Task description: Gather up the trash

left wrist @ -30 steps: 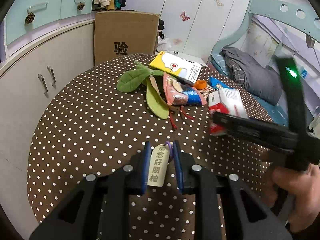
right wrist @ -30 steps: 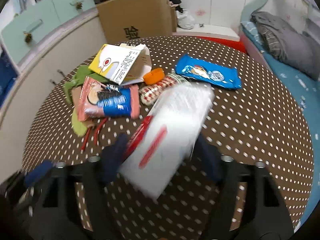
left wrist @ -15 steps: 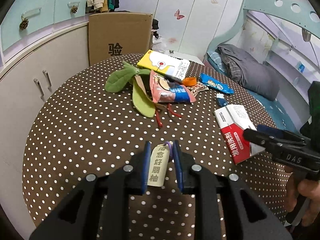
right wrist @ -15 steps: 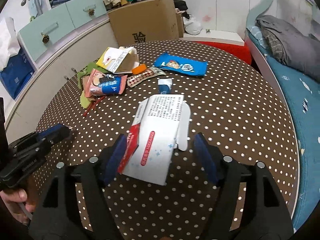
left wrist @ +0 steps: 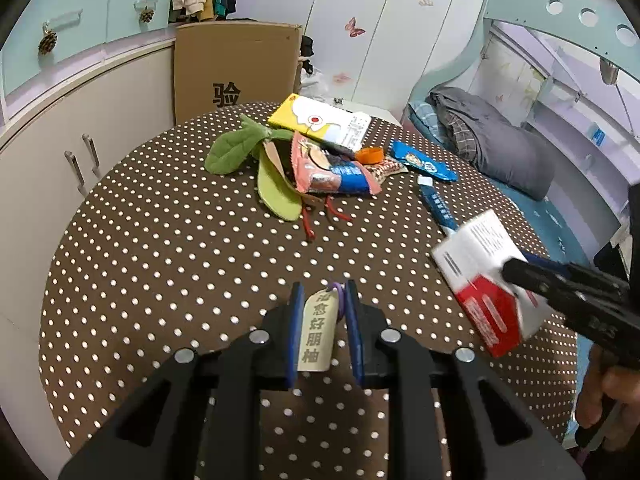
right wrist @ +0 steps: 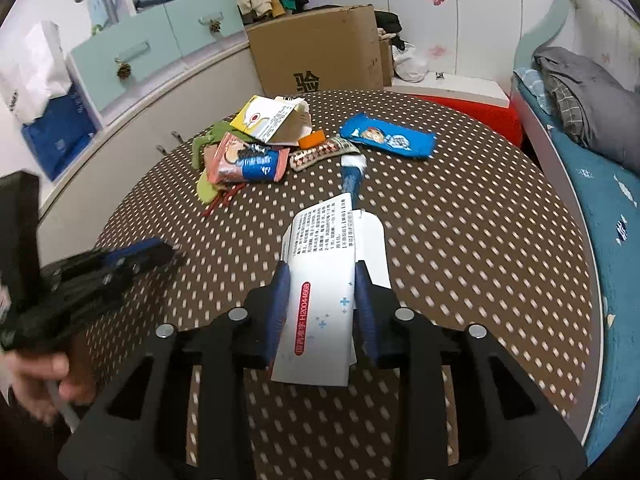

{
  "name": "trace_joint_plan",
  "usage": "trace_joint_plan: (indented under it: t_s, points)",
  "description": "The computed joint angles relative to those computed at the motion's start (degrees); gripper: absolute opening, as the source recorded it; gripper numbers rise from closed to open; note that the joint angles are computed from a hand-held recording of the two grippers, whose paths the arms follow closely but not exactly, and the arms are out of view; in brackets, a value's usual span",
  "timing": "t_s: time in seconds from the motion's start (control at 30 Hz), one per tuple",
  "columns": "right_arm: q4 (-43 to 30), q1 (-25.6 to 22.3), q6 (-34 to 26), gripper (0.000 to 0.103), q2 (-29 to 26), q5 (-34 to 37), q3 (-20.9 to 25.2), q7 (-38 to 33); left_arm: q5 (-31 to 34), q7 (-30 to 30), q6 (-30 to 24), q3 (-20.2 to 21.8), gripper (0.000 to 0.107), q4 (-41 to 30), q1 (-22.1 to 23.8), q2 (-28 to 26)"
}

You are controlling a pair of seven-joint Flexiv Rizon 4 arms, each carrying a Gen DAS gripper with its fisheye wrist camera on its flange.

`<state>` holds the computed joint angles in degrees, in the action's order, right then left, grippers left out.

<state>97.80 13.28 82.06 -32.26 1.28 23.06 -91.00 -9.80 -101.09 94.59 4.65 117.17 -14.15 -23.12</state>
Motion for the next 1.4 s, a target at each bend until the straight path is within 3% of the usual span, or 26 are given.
trace_joint_plan:
  t_s: [0.07,0.17,0.23,0.3,0.33,0.37,0.43,0.5,0.57,0.6,0.67,0.83,0.93,0.97,1.0,1.03,1.07,1.1,1.13,1.2,1.27,1.37,1.4]
  points:
    - [-0.1,-4.6,-1.8,0.026,0.2,2.9,5.6,-4.7,0.2,0.3,0.0,-0.4,0.019,0.2,0.0,0.2]
    - [-0.2,-5.7,-3.6,0.028,0.5,4.9,7.3,-7.0,0.5,0.5,-0.1,-0.6,0.019,0.4,-0.3,0.4]
    - [-0.5,-4.5,-4.8,0.031,0.7,6.0,6.1,-7.1,0.9,0.1,-0.5,0.7,0.019,0.5,-1.7,0.6]
    - [-1.2,-3.0,-5.9,0.043,0.2,6.7,4.9,-7.0,1.9,-1.3,-1.3,4.1,0.020,0.2,-4.6,0.6]
    - [-1.4,-2.3,-6.3,0.055,0.2,6.9,4.2,-6.8,2.3,-1.5,-1.7,4.6,0.021,0.4,-4.9,0.9]
    - [-1.5,-1.3,-6.6,0.059,0.1,6.9,3.3,-6.4,2.8,-1.7,-2.0,4.8,0.021,0.6,-5.0,1.2]
    - [-1.2,-0.1,-6.7,0.062,0.1,6.7,2.1,-6.4,4.5,-3.5,-3.3,8.1,0.021,0.5,-7.4,1.5]
    - [0.9,4.7,-4.9,0.063,0.9,2.9,-3.1,-4.4,5.5,-4.2,-3.7,7.7,0.021,1.0,-6.6,2.0]
    - [3.9,7.9,-1.4,0.058,1.6,-2.8,-7.1,-1.5,6.4,-4.5,-4.5,6.8,0.021,1.2,-5.7,2.3]
    - [3.8,7.4,-1.3,0.055,1.6,-2.1,-6.4,-2.3,6.9,-4.5,-4.6,6.4,0.021,1.3,-5.3,2.3]
    - [3.5,4.1,-0.8,0.044,1.4,-1.1,-2.8,-3.8,7.1,-3.6,-4.4,4.1,0.020,1.8,-3.5,2.6]
    - [4.6,0.4,0.5,0.038,2.3,-0.3,0.8,-5.9,4.1,-0.1,-2.2,-3.8,0.005,4.0,2.9,3.4]
    - [2.6,-5.5,-0.9,0.026,1.5,5.3,7.7,-10.5,3.3,1.2,-1.0,-4.4,0.005,4.4,2.9,3.3]
    - [2.3,-6.1,-1.1,0.024,1.3,5.0,8.0,-9.5,3.2,1.4,-0.8,-3.9,0.005,4.3,2.3,3.3]
    - [1.9,-5.2,-2.0,0.025,1.5,5.2,6.4,-8.5,3.5,1.7,-0.9,-3.2,0.009,4.3,1.7,3.4]
    - [1.1,-5.3,-3.6,0.025,1.2,5.7,6.3,-8.5,3.7,1.7,-1.1,-2.1,0.023,4.1,0.7,3.5]
    - [0.6,-5.1,-4.8,0.038,1.1,6.4,5.9,-8.2,4.4,0.9,-1.3,0.4,0.035,3.9,-1.5,3.5]
    - [0.7,-4.7,-4.7,0.065,1.2,7.1,5.3,-8.1,5.5,-0.2,-1.4,3.7,0.054,3.5,-4.3,3.4]
    - [1.0,-4.5,-4.5,0.072,1.4,7.7,5.1,-8.6,7.2,-1.3,-1.5,6.7,0.061,3.2,-6.8,3.4]
    - [0.9,-5.1,-6.1,0.074,1.5,9.0,6.5,-11.1,8.2,-1.2,-2.3,7.4,0.061,3.3,-7.2,3.8]
    - [1.6,-2.7,-7.0,0.075,2.0,8.1,4.5,-11.8,8.3,0.9,-3.6,4.3,0.061,3.6,-4.4,4.0]
    - [4.7,5.0,-4.5,0.076,2.9,1.9,-3.3,-9.1,8.8,3.8,-5.5,1.5,0.042,2.6,-2.1,3.7]
    - [6.0,7.4,-2.9,0.070,3.2,-0.7,-6.0,-7.7,9.9,3.6,-6.4,2.8,0.028,1.7,-3.1,3.4]
